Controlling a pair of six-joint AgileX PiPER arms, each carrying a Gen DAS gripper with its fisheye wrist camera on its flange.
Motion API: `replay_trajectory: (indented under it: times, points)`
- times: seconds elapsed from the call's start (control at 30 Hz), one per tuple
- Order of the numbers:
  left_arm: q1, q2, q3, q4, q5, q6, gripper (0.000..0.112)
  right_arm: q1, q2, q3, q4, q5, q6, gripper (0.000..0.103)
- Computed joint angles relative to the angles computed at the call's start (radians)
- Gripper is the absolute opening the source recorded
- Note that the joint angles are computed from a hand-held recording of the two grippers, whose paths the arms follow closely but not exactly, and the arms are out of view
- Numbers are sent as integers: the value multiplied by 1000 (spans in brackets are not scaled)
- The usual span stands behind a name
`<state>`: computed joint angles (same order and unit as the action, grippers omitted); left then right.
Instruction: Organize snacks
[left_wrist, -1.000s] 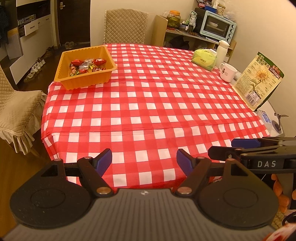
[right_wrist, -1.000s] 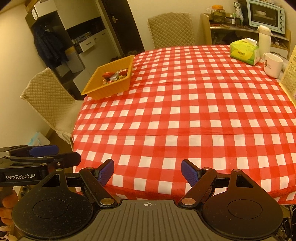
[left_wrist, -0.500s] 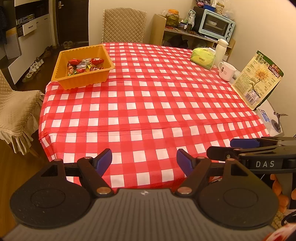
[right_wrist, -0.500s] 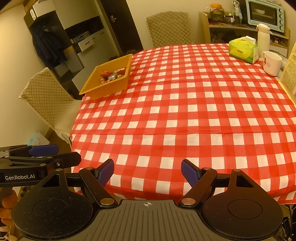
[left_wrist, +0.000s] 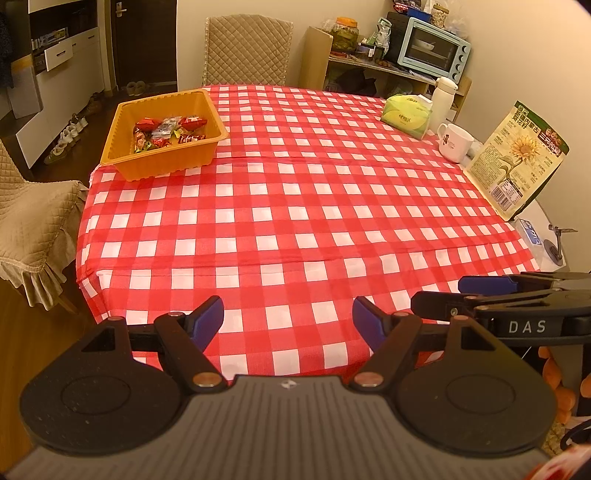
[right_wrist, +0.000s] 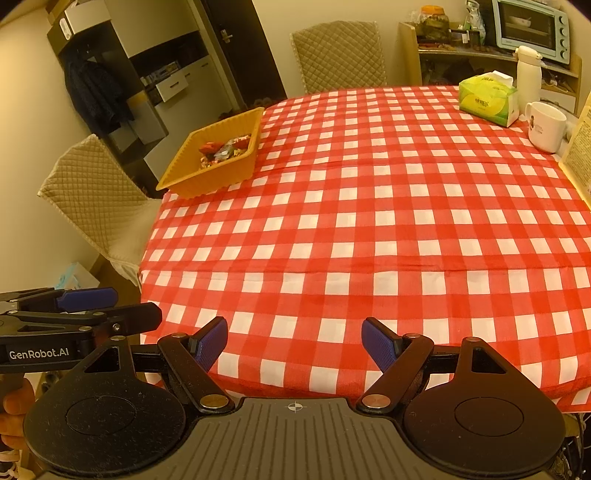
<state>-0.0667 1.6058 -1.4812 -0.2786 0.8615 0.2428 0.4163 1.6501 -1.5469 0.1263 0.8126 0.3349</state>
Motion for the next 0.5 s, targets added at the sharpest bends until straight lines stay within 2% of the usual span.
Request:
replay_trajectory:
  times: [0.5]
  points:
    - [-1,15,-21,4,5,-6,75,-4,22,-35,6,10,-14,79]
